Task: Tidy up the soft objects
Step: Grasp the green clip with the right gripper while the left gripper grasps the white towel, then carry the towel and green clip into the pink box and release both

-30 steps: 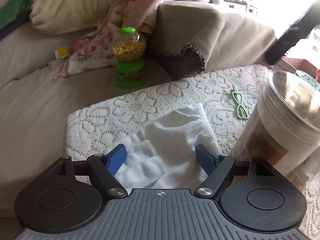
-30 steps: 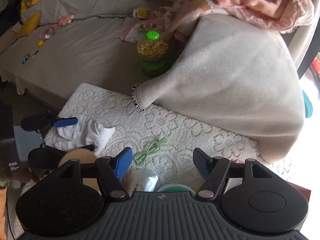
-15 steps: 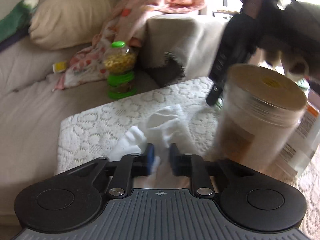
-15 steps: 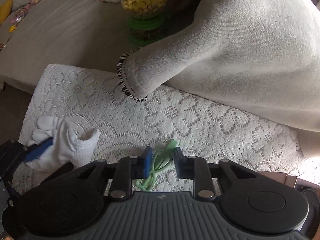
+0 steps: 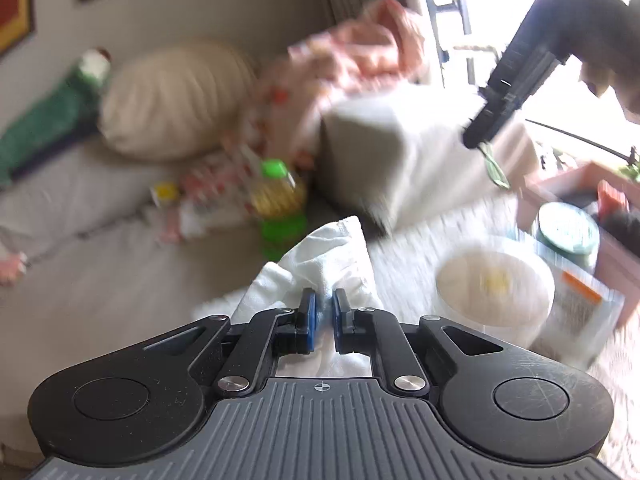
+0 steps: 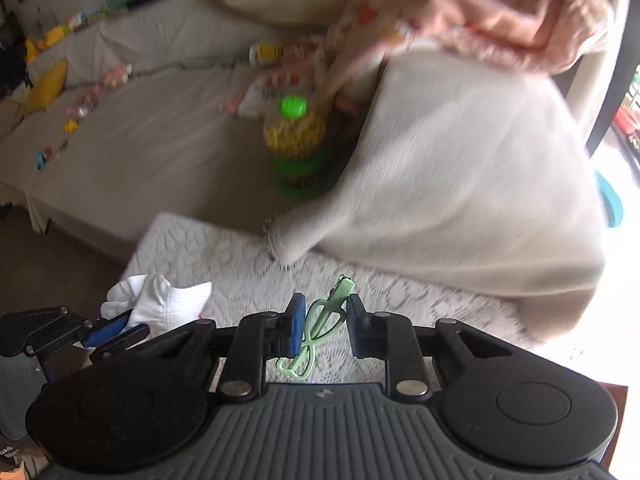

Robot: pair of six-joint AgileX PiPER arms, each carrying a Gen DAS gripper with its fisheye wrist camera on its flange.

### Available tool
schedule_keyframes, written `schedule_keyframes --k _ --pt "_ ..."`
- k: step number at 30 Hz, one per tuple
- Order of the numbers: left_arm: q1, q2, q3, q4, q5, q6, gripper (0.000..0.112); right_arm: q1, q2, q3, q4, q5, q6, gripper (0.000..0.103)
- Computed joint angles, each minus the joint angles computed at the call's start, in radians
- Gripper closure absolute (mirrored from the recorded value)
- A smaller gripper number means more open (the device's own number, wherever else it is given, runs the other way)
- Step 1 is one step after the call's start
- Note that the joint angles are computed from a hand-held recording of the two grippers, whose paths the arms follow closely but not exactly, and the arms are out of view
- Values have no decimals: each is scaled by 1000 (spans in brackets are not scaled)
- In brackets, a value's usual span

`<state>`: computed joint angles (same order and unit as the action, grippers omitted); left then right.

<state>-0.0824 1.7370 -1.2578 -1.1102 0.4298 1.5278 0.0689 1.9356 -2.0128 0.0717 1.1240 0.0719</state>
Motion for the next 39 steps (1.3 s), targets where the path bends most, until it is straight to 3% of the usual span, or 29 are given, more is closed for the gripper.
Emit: schedule_keyframes --k 4,7,12,19,27,33,39 --pt "-22 -94 -20 57 -22 -100 101 -32 -142 106 34 -56 -58 82" --pt "-73 -155 -39 183 -35 -256 101 -56 -262 213 39 -109 -110 82" --pt "-218 -230 -55 412 -31 -521 101 -163 -426 350 136 -119 -222 82" --pt "-473 -230 -105 673 -16 -792 101 -475 -628 538 393 -83 -517 82" --pt "-633 -93 -240 651 44 -879 101 -848 -683 657 621 -11 -830 82" --pt "-652 28 -301 446 133 -805 101 -928 -643 714 632 -44 -916 82" --pt "-692 186 -408 411 168 -798 100 -925 -588 735 626 -75 -930 81"
